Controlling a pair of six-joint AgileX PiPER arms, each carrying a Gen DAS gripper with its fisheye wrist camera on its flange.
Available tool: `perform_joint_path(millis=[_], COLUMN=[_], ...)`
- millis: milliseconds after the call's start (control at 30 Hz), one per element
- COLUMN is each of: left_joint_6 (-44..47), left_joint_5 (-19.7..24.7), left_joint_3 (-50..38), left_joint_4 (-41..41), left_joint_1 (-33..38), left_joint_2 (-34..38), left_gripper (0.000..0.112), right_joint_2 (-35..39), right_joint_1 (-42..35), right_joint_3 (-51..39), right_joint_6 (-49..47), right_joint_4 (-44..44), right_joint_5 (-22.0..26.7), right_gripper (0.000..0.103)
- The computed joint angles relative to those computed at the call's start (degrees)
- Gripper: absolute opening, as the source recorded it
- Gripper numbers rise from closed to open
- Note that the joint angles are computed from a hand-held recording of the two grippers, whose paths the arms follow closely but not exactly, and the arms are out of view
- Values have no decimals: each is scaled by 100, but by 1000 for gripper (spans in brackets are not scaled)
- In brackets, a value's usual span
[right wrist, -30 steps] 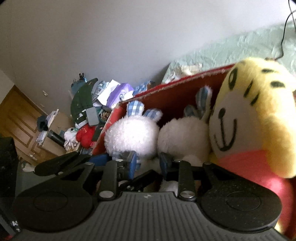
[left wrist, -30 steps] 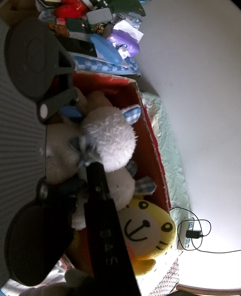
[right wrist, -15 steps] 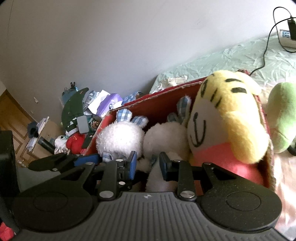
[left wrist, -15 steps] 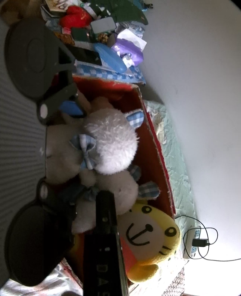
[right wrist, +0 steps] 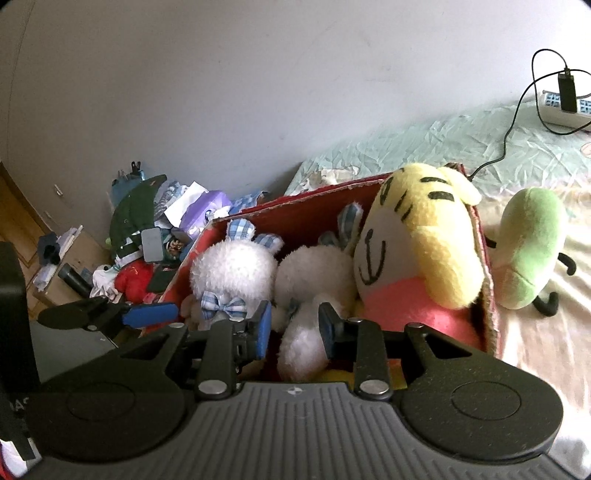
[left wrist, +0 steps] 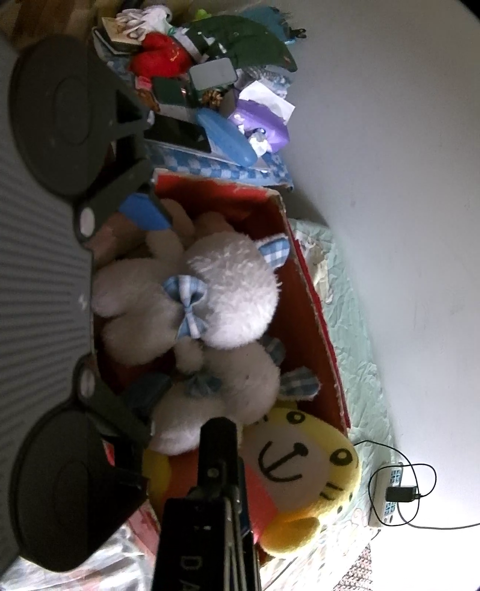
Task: Organize objects
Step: 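Withdraw the right gripper from the box toward the green plush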
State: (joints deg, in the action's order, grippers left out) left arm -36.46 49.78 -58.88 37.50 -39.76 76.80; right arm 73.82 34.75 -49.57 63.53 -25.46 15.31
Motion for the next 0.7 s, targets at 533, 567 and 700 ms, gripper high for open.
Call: perform_joint_path(millis=[533,567,700], left_joint_6=[-454,-494,-622], left_joint_5=[544,589,737], left_joint_3=[-220,-238,-323], left_joint_4=[155,164,143], left_joint_1=[-687,-739,-901], left_joint_2=[-148,-139,-103], left_gripper=[91,91,91], right_joint_2=[-758,-796,-990], right_joint_1=[391,404,430], right_joint_3=[413,441,567], right_joint_6=[1248,1292,1417], right_joint_4=[-1082,-1115,-1169], right_joint_5=[461,478,552], right_gripper=[31,31,31])
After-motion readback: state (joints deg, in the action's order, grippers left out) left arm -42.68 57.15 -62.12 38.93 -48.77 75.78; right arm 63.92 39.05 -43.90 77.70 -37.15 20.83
